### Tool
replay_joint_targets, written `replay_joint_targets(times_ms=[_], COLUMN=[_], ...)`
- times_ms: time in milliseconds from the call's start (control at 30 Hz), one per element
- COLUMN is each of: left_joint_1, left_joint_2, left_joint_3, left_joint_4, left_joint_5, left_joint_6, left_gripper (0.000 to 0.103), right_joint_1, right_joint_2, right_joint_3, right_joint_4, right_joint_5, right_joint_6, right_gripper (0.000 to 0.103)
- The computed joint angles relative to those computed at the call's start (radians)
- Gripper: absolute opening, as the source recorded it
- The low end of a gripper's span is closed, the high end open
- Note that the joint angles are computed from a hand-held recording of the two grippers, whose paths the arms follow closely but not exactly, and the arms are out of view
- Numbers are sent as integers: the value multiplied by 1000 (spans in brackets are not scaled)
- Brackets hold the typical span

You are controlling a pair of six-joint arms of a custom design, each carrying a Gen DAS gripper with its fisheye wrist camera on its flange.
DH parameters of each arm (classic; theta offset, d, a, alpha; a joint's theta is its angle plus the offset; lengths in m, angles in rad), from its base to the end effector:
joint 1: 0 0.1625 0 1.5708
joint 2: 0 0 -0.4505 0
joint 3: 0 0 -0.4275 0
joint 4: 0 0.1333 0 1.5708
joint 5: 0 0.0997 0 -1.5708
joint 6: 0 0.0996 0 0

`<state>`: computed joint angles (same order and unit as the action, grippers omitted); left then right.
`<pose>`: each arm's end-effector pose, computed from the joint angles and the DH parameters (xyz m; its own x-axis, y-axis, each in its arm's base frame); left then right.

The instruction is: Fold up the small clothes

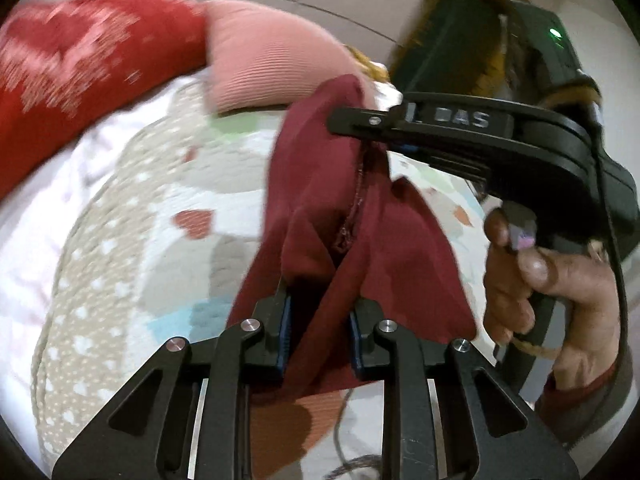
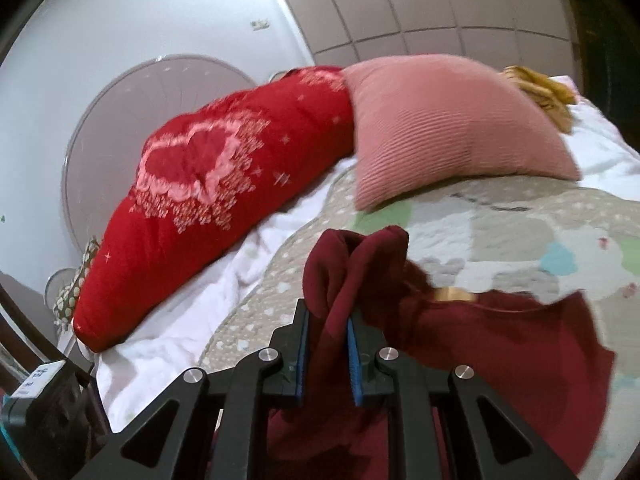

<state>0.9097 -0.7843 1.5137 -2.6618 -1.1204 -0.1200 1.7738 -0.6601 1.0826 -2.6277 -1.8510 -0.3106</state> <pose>-0.3288 -0.7104 0.1472 -0.8681 0.3397 -0.3619 0.4738 0.7846 -0.4000 0.2816 -0.8434 0.2455 -0.8781 -0.2727 0.3932 -0.4524 0.7410 -0.4963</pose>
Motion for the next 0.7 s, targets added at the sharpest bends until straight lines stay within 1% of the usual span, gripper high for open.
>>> replay_joint_targets(times_ms=[67, 233, 367, 533, 600, 667, 700], left_joint_1=[-23, -55, -70, -84, -81, -71, -65], left_joint_2=[29, 108, 178, 253, 268, 283, 276], left_joint_3=[-23, -84, -147, -214, -223, -246, -246], left_joint_4=[20, 59, 100, 138, 142, 171, 185], left_joint_5=[-4, -19, -19, -7, -11, -22, -51], left_joint_6=[19, 40, 46, 41, 36, 24, 22], left_gripper=[21, 21, 21, 21, 21, 21, 21], right_joint_1=[-14, -65, -108, -148, -160, -171, -178], right_joint_2=[-39, -129, -183, -204, -191, -170, -162], right_joint_3=[38, 126, 176, 196, 187, 165, 156], right_joint_4=[-19, -64, -87, -115, -118, -93, -76], right_joint_5=[-1, 2, 10, 9, -23, -51, -58], right_joint_6=[2, 22, 37, 64, 80, 100, 120], right_gripper=[15, 14, 14, 14, 14, 14, 14])
